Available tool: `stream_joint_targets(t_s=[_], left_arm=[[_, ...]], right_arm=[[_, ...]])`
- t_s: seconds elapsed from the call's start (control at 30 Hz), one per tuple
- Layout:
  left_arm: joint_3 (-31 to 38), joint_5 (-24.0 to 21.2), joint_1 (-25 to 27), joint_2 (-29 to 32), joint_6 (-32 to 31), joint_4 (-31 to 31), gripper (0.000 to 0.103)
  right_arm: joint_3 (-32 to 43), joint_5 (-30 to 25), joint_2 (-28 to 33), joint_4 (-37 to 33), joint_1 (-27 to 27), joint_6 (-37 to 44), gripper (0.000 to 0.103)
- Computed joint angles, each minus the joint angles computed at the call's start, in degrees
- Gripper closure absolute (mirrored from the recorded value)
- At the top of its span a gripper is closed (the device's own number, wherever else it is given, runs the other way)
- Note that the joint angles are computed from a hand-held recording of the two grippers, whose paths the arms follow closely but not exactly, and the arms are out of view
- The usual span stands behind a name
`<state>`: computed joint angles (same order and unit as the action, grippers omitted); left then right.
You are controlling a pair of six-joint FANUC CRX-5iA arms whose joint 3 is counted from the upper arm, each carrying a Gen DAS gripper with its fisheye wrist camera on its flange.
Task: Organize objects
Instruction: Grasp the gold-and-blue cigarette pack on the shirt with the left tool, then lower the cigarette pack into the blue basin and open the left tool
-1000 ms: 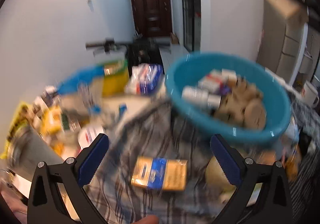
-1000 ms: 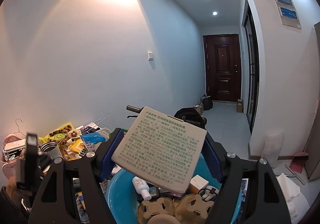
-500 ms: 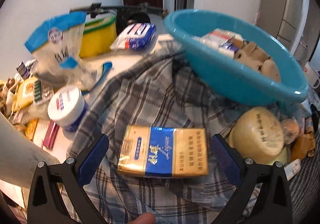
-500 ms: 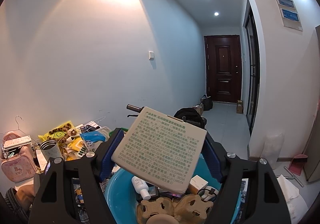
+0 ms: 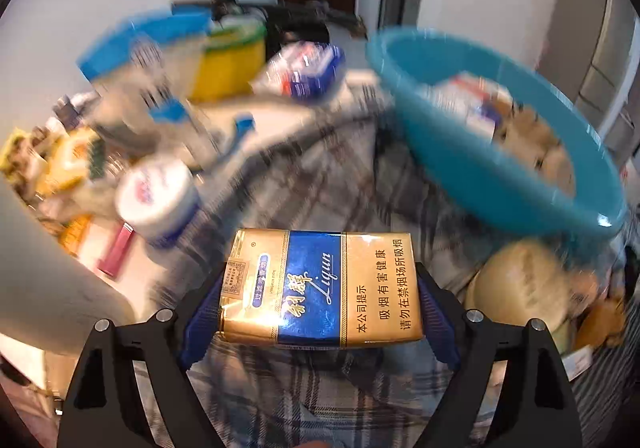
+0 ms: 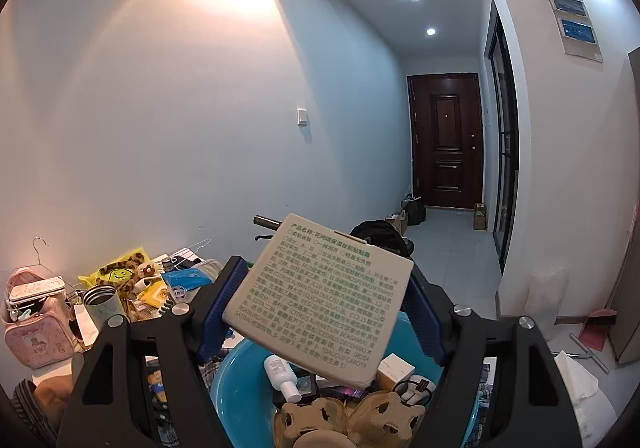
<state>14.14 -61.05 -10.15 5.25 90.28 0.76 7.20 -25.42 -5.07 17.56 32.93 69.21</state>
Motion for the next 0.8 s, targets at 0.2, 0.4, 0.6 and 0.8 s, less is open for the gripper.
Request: stream_joint_targets(t_s=[0.2, 0.4, 0.6, 0.8], left_arm=[[10.4, 2.6, -5.1, -0.89, 0.91, -4.06, 0.015], [17.09, 9.37, -7.79, 0.53, -4.62, 4.24, 0.015], [19.23, 11.92, -11.28, 6.14, -2.07, 2.77, 0.015], [23.9, 6.19, -11.21, 12.77, -2.54, 2.25, 0.015]], right_arm=[[0.06, 0.62, -0.21, -1.0, -0.43, 1.25, 0.028], [-1.67, 2.27, -1.0, 1.91, -1.52, -2.83, 0.028], [-4.65, 4.37, -2.0, 8.92, -1.86, -9.23, 0.028], [-6.89, 4.64, -1.81, 15.11, -3.19, -16.6, 0.028]])
